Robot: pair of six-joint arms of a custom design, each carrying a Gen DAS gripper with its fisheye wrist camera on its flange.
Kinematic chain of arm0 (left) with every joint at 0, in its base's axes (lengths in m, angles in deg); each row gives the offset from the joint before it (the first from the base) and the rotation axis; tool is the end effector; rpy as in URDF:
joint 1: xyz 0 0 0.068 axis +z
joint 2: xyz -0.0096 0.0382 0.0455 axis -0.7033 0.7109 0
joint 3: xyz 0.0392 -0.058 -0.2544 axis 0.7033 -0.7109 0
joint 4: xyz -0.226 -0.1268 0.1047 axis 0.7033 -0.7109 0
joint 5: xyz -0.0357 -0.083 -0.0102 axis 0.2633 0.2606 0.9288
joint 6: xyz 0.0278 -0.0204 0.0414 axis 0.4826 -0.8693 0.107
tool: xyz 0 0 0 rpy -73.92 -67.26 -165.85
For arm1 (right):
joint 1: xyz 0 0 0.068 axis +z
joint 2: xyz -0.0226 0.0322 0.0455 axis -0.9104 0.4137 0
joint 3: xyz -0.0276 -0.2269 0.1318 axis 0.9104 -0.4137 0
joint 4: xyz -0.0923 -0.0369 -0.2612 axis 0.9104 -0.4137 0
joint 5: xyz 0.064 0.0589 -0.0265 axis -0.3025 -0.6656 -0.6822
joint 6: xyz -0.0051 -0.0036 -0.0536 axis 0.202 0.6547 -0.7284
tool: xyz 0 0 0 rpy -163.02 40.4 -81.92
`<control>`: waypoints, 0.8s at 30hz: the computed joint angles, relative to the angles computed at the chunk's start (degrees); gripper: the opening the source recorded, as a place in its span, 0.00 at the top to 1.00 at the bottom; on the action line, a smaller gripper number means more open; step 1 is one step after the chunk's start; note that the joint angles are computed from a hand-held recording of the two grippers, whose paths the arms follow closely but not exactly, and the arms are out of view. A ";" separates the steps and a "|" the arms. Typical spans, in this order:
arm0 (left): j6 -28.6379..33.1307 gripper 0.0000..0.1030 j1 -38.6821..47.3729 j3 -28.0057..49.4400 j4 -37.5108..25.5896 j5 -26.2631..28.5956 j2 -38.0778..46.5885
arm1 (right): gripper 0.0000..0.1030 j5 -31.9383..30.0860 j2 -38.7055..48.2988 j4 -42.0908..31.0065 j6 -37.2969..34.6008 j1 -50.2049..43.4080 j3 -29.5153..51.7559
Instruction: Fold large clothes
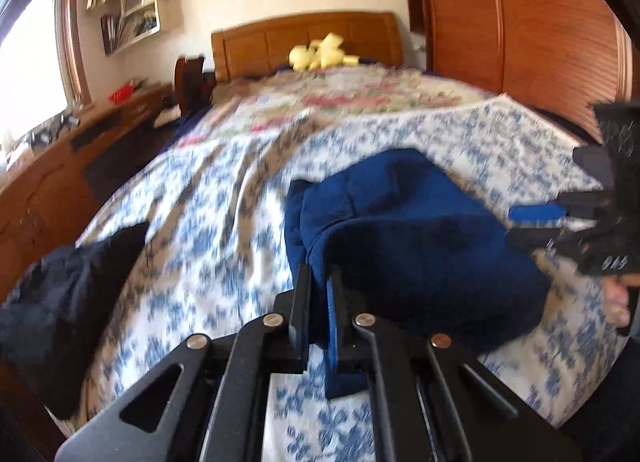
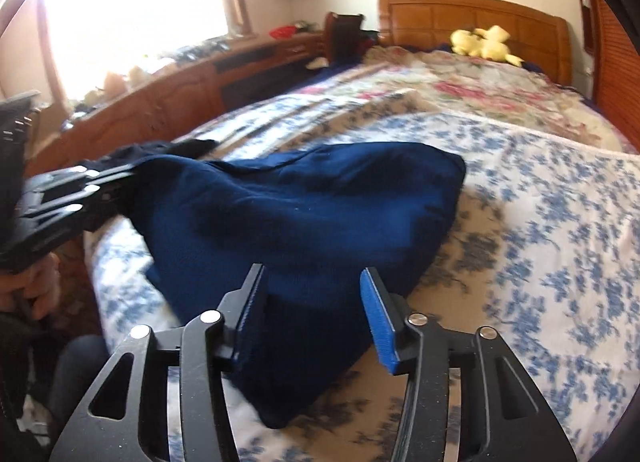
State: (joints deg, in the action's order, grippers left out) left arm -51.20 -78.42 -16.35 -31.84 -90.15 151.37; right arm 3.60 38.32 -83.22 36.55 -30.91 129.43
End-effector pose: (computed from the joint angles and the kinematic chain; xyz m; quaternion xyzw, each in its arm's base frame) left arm 0.2196 -0.1341 0.2225 0.1386 0.8925 -0.0212 0.4288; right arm 0.2284 0.1590 0.2162 -0.1802 0.8847 0.1812 0.3899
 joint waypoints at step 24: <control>-6.06 0.79 0.59 -11.28 -7.00 3.99 -14.04 | 0.56 3.01 7.34 -2.28 -2.41 2.28 3.50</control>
